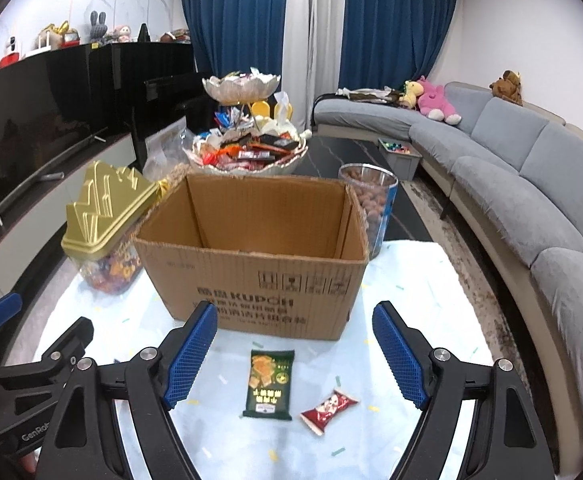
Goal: Organize snacks
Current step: 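Lower the left tool toward the red-pink snack bag while the right tool approaches the green cracker pack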
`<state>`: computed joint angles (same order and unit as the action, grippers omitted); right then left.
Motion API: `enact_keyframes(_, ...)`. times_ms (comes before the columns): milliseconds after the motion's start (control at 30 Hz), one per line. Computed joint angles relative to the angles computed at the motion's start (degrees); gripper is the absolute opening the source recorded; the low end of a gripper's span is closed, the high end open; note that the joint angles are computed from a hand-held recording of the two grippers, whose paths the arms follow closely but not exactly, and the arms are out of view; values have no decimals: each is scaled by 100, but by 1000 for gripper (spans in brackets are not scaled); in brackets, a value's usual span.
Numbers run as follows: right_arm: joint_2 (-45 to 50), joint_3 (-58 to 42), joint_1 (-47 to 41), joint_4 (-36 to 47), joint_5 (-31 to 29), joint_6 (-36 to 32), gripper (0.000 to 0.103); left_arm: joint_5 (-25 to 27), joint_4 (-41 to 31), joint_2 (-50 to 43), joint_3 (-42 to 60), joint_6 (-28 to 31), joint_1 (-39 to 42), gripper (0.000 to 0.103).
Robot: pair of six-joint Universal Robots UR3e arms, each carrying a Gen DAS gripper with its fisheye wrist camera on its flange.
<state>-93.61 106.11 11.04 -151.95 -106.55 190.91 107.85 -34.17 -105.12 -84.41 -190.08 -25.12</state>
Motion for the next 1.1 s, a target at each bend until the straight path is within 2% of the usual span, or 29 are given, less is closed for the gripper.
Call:
enact_keyframes(467, 283, 421, -79, -263, 243, -32, 81, -99, 302, -175, -586, -161, 89, 102)
enact_keyframes(833, 679, 576, -66, -492, 421, -58, 81, -394, 611, -312, -1002, -228, 230, 102)
enact_keyframes(1100, 1015, 685, -88, -692, 515, -63, 81, -365, 764, -595, -1081, -236, 231, 102)
